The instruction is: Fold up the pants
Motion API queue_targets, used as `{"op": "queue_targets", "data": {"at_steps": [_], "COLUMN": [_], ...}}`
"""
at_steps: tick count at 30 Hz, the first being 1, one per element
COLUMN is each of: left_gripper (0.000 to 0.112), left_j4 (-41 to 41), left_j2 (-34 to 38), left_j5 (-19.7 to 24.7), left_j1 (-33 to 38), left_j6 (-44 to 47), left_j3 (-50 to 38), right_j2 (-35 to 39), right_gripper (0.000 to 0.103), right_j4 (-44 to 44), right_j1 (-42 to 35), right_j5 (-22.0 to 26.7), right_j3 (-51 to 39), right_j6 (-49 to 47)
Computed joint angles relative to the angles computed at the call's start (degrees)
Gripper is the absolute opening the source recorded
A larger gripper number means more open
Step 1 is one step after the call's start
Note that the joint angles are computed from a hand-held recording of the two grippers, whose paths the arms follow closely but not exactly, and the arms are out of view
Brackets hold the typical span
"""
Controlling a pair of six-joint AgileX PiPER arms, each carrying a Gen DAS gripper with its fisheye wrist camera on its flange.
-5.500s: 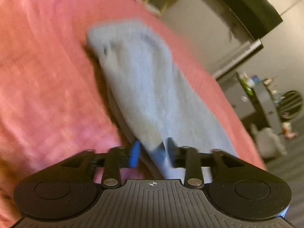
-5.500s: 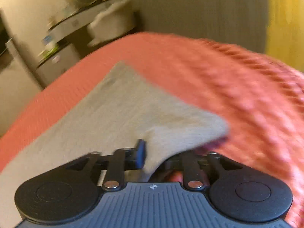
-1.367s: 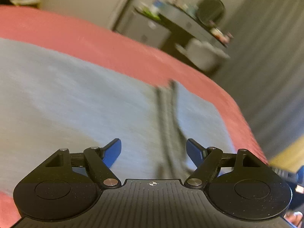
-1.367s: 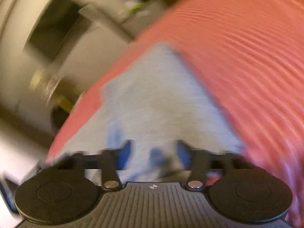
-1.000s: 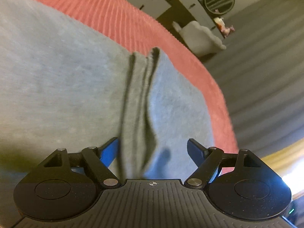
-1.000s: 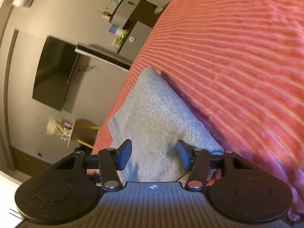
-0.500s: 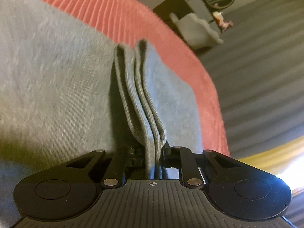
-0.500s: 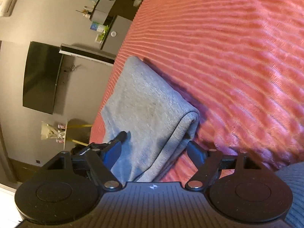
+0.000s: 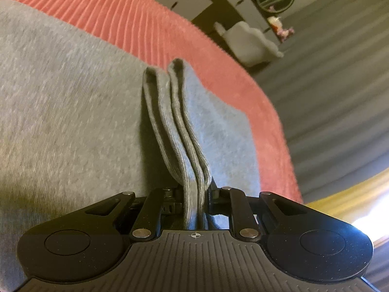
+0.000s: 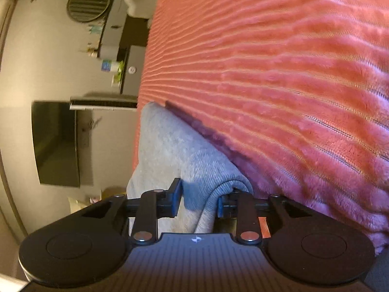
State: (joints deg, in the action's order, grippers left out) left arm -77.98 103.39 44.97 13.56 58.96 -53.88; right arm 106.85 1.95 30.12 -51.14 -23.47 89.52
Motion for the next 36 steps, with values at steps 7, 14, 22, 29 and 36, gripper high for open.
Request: {"op": "queue_targets", "data": {"at_steps": [7,14,22,29,36], "left_gripper": [0.038,0.020,0.017,0.017,0.017], "left_j4": [2.5,0.9,-2.3,-1.0,2.1], "left_j2": [0.0,2.5,-0.4,-5.2,-7.1], "left_j5": [-6.0,-3.5,-1.5,1.9,6.1], "left_j1": [-3.9,-2.6,-0.1,4.0,11.9], "left_j6": [-4.1,-5.0,0.6,3.6,9.3], "left_j3": [-0.4,-1.9,0.8,1.3,2.3], "right_j2": [1.6,0.5,-3.5,-8.1,-8.2], "right_gripper": [0.021,0.021,0.019,0.018,0.018], "right_j4": [1.0,1.9,10.9,30.6,30.9], "right_j1": [0.5,0.9,4.5,9.4,11.9], "right_j5": [0.6,4.8,15.4,26.7,28.9], "right_j3": [-1.3,-3.1,-6.8,-12.3,-15.2], "right_j6": [-0.7,-4.5,-18.7,-45.1,-47.7]}}
